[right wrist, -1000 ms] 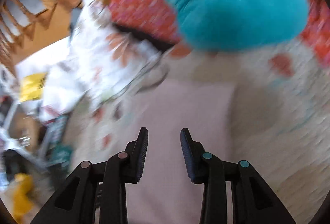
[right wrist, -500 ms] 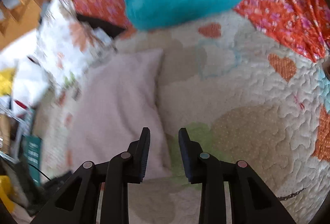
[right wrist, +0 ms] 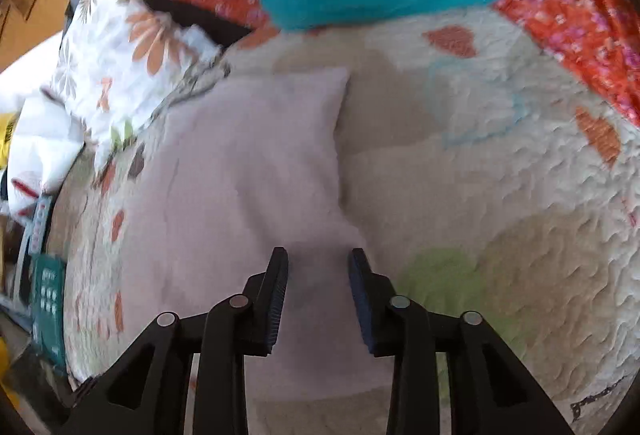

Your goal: Fold small clothes

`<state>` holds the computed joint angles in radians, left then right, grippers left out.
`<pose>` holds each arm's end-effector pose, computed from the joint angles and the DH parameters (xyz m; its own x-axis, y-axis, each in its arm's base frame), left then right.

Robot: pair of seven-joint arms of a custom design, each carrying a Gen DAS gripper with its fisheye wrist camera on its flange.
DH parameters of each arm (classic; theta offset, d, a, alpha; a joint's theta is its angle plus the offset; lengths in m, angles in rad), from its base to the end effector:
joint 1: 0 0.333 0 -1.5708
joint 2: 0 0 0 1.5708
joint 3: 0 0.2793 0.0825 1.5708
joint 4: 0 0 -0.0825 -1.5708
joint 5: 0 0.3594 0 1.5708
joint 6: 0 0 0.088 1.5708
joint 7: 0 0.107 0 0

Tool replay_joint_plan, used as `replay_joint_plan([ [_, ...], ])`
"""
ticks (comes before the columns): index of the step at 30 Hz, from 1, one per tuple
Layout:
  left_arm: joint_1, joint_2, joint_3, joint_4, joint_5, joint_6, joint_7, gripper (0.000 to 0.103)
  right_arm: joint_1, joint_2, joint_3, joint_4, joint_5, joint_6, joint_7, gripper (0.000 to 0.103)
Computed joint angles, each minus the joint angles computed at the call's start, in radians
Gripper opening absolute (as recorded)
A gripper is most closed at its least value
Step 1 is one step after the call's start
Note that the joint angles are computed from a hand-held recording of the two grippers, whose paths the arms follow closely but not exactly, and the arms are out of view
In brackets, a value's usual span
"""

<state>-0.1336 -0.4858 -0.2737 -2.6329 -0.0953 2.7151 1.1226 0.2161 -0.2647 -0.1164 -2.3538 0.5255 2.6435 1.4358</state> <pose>0.3888 -0.1651 0.4419 0.0589 -0.9807 0.1862 -0.8557 -0.1456 -0.4965 0.4884 0.0335 0.4688 -0.0459 -0.9144 -0.4022 -0.8488 0.2481 -0.4669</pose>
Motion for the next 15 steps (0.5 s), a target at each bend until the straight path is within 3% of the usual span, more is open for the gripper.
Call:
replay_joint_plan([
  [2, 0.000, -0.022, 0.019, -0.010, -0.014, 0.006, 0.006, 0.058, 0.071, -0.027, -0.059, -0.004, 0.199, 0.027, -0.154, 0.036],
  [4, 0.013, -0.035, 0.030, -0.014, -0.023, 0.009, 0.005, 0.059, 0.143, -0.052, -0.118, 0.011, 0.436, -0.016, -0.349, 0.036],
  [5, 0.021, -0.040, 0.036, -0.015, -0.028, 0.005, 0.003, 0.059, 0.178, -0.055, -0.158, 0.029, 0.567, -0.097, -0.453, 0.036],
  [7, 0.029, -0.051, 0.050, -0.022, -0.042, 0.000, 0.008, 0.059, 0.194, -0.026, -0.188, 0.063, 0.675, -0.260, -0.533, 0.036],
  [8, 0.034, -0.052, 0.058, -0.025, -0.050, -0.001, 0.010, 0.059, 0.201, 0.004, -0.192, 0.087, 0.697, -0.350, -0.555, 0.036],
  [9, 0.039, -0.054, 0.064, -0.027, -0.059, -0.006, 0.012, 0.059, 0.199, 0.022, -0.180, 0.099, 0.695, -0.388, -0.561, 0.036],
  [15, 0.042, -0.064, 0.080, -0.038, -0.105, -0.023, 0.031, 0.059, 0.167, 0.142, -0.071, 0.123, 0.576, -0.507, -0.489, 0.037],
])
